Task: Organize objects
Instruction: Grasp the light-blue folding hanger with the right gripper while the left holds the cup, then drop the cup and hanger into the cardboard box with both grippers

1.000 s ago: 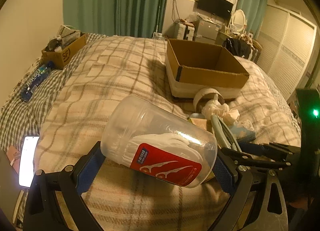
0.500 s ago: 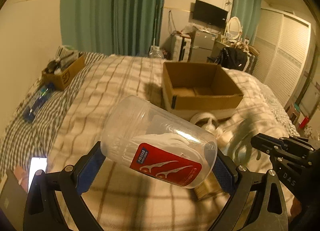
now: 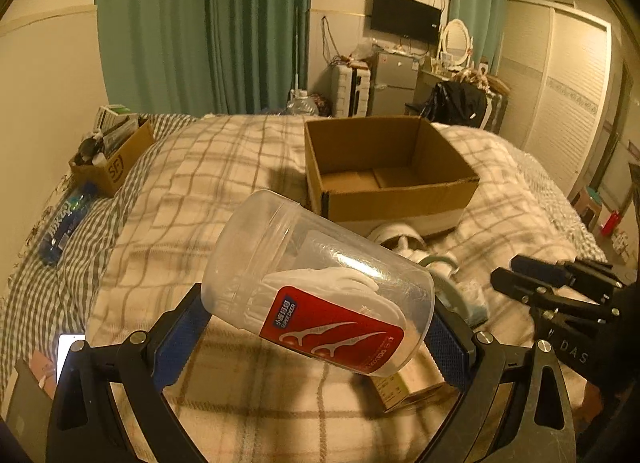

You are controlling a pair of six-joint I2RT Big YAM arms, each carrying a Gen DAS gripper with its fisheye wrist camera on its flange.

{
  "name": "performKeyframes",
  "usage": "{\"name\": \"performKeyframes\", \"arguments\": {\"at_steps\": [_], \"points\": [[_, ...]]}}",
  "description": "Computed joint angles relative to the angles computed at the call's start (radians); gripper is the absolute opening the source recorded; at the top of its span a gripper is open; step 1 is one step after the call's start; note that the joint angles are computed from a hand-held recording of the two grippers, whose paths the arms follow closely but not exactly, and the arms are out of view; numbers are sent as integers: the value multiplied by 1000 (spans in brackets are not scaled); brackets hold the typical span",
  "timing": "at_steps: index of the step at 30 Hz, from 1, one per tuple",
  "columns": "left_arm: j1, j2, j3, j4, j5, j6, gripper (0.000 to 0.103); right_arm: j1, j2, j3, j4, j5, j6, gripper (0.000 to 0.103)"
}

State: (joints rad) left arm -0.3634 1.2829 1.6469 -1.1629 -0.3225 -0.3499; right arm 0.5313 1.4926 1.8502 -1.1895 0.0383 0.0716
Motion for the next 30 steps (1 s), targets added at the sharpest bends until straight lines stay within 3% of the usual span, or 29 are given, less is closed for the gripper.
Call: {"name": "performKeyframes", "arguments": {"at_steps": [1, 6, 12, 13, 15, 18, 23, 27, 30], "points": [[3, -1, -4, -2, 5, -3, 100, -2, 6, -2, 0, -10, -5, 43], [21, -7, -26, -5, 13, -12, 100, 4, 72, 38, -27, -49, -52, 43], [45, -16, -50, -4, 15, -15, 100, 6, 213, 149, -153, -104, -72, 42], [49, -16, -53, -4, 17, -17, 100, 10, 224, 155, -164, -98, -73, 35], [58, -16, -57, -4, 27, -17, 100, 13, 225, 152, -169, -106, -84, 12], [63, -18, -59, -5, 40, -17, 100, 32, 184, 115, -123, -38, -93, 9], [64, -2, -22, -15, 51, 9, 100, 23, 121, 140, -83, -61, -78, 8], [68, 26, 65, -5, 96, 7, 100, -3, 149, 300, -107, -78, -93, 8], [67, 75, 173, 1, 128, 35, 100, -13, 218, 486, -139, -29, -121, 8]]}}
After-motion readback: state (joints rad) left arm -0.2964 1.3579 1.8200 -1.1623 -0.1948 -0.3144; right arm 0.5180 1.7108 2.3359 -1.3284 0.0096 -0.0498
